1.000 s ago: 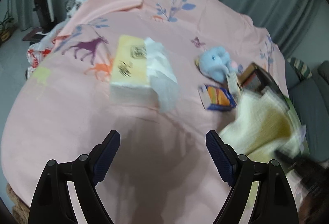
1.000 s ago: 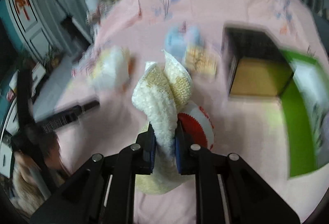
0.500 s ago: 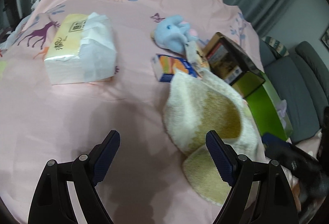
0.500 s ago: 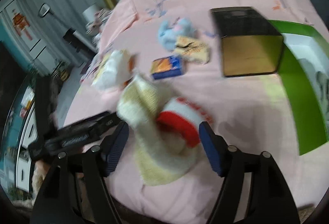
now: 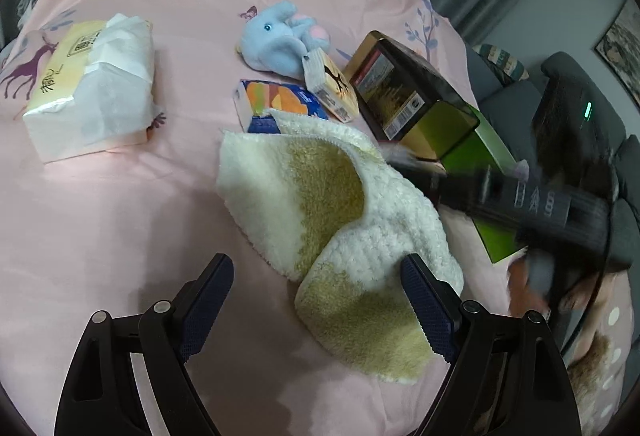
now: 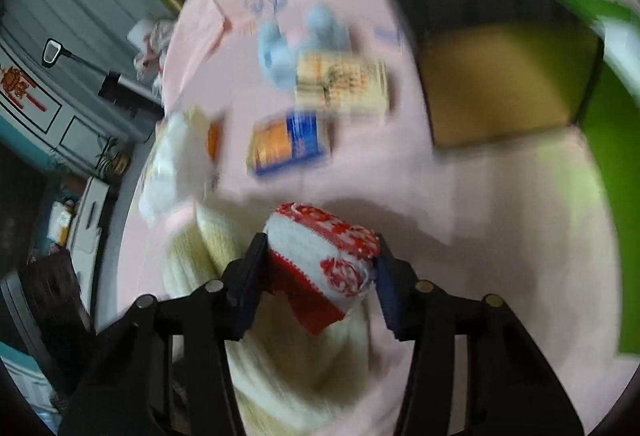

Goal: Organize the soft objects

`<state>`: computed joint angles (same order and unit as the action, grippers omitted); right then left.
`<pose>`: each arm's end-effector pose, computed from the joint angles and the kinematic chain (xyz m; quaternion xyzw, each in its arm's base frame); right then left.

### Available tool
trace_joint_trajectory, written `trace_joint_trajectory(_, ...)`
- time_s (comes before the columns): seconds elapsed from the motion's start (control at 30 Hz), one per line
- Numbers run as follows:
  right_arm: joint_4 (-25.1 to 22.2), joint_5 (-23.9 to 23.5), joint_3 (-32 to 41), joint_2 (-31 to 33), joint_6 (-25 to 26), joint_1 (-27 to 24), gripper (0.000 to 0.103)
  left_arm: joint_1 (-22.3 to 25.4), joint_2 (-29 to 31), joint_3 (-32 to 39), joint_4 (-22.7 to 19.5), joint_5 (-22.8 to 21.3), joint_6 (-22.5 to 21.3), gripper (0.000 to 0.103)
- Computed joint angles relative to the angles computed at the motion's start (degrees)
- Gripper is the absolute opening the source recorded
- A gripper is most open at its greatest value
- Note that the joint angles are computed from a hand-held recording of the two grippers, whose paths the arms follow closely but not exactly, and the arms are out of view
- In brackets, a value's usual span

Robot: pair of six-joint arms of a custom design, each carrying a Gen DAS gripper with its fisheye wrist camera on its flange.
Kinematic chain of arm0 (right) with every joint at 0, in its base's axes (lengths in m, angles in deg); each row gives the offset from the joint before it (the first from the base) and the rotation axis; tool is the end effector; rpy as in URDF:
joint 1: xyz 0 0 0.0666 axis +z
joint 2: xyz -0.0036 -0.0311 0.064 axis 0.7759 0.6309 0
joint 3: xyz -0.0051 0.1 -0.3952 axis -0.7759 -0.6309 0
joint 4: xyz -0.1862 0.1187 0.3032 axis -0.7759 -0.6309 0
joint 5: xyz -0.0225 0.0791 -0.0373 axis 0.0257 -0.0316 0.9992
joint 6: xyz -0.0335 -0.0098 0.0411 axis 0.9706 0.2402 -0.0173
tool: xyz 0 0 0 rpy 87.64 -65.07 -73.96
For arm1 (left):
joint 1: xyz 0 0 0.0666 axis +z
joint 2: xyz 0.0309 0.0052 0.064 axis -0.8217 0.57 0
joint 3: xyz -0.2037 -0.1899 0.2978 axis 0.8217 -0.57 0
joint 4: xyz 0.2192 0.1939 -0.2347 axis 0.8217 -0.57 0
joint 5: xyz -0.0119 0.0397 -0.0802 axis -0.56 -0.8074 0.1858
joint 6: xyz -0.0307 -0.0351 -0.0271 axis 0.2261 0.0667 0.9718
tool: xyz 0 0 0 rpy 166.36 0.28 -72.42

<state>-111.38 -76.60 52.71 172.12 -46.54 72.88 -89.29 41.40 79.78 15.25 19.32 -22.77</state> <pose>0.4424 0.1861 0.4797 -0.0182 0.9440 0.2124 0.2519 0.3749 -0.2620 0.4465 0.0639 0.9249 -0.2684 0.2614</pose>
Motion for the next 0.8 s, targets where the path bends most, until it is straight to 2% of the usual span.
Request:
trace_joint_trajectory(0.1, 0.83, 5.35, 3.18, 2.26, 1.73, 0.85, 0.057, 0.15, 0.06, -0.36, 0.8, 0.78, 0.25, 0.086)
trace_joint_trajectory(0.17, -1.22, 6.08, 5.46, 4.39, 2.79, 0.7, 0.086, 0.49, 0.13, -0.77, 1.74, 1.84, 0.67, 0.086)
trace_joint_trajectory(0.2, -1.89, 5.82, 5.62, 4.73, 2.83, 0.56, 0.089, 0.7, 0.16, -1.06, 2.34, 2.45, 1.07, 0.086)
trace_joint_trajectory(0.27, -2.09, 4.81, 4.56, 4.17, 1.82, -0.12, 0.089, 0.98, 0.27, -1.36, 2.85, 3.51, 1.71, 0.086)
trace_joint_trajectory(0.33, -4.8, 2.88, 3.64, 3.17, -0.11, -1.42, 0.089, 0.98, 0.79, -1.11, 2.78, 4.51, 1.87, 0.086)
trace_joint_trajectory(0.43, -7.72, -1.92, 0.6, -0.23, -2.66, -3.33, 0.089, 0.69, 1.49, -0.7, 2.75, 4.77, 1.8, 0.086)
trace_joint_trajectory(0.53, -7.79, -4.37, -3.55, -4.21, -4.74, -4.06, 0.089, 0.38, 2.29, -0.18, 2.58, 4.71, 1.85, 0.085)
trace_joint_trajectory(0.6, -6.59, -8.37, -6.9, -6.73, -7.0, -4.83, 0.088, -0.15, 2.78, 0.48, 1.63, 3.21, 1.4, 0.078)
trace_joint_trajectory(0.7, -2.71, -14.76, -11.17, -9.15, -12.19, -4.85, 0.082, -0.86, 2.88, 0.81, 0.85, 2.18, 0.35, 0.062)
trace_joint_trajectory(0.73, -1.93, -16.81, -11.86, -9.33, -13.54, -4.75, 0.076, -0.65, 2.93, 0.7, 1.04, 4.19, 0.33, 0.051)
trace_joint_trajectory(0.8, -0.91, -19.68, -12.62, -9.12, -15.89, -4.51, 0.073, -0.34, 3.02, 0.33, 1.62, 7.38, 1.33, 0.047)
